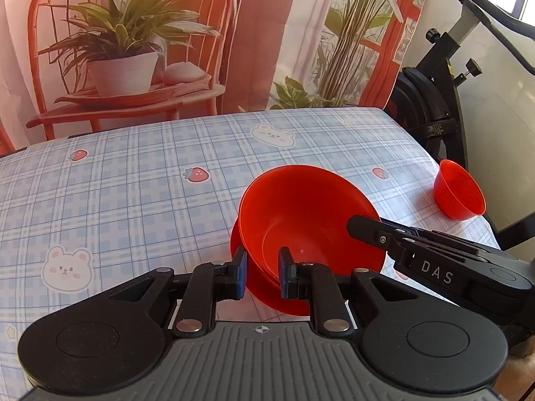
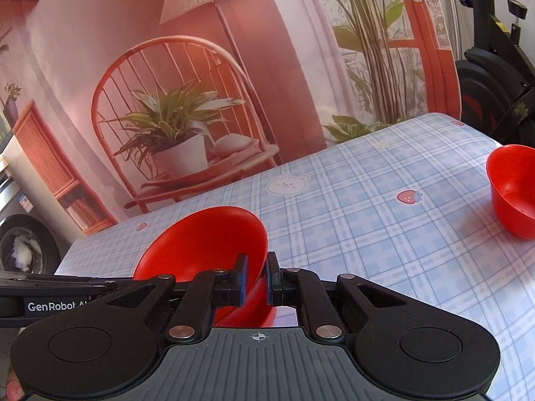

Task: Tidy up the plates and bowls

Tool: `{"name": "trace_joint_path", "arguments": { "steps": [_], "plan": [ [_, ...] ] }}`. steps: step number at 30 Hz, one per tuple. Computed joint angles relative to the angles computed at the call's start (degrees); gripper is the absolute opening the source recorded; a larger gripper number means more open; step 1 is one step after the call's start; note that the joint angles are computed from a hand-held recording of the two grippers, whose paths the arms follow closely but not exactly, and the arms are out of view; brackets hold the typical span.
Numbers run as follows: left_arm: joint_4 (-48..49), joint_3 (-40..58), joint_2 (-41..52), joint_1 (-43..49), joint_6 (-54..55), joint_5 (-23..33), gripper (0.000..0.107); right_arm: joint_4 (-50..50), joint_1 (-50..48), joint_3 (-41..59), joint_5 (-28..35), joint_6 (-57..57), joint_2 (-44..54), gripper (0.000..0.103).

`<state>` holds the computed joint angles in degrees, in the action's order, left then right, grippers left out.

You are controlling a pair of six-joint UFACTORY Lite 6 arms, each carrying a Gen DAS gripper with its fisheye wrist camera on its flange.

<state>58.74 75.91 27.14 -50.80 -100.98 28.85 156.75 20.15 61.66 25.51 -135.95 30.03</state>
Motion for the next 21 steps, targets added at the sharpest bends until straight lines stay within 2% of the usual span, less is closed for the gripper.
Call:
{"name": "trace_joint_path", "arguments": {
  "steps": [8,13,16,18,21],
  "plan": [
    [4.72,-2.44,-0.05,-0.28,-5.13,-0.61,0.019,5.57,2.07,0.92,-1.15,-5.71,1.67,0.010],
    [4.21,-2.44,0.34,-0.77,-4.37,-0.01,0.020,6.82,2.57,0.83,-1.45,-7.15,1.69,0.010],
    [2.70,-1.14,1.37,-0.59,-1.79,0.54,0.025,7.37,2.57,0.41,-0.92,-7.83,1.62,0.010],
    [1.20,-0.24,2.04,-0.41,-0.18,0.96,0.036,7.13,2.45,0.14,-0.65,-7.71,1.50,0.010],
    [0.15,0.63,2.40,-0.48,0.29,2.81,0.039,7.08,2.28,-0.53,-0.23,-8.45,0.75,0.013]
  ]
}}
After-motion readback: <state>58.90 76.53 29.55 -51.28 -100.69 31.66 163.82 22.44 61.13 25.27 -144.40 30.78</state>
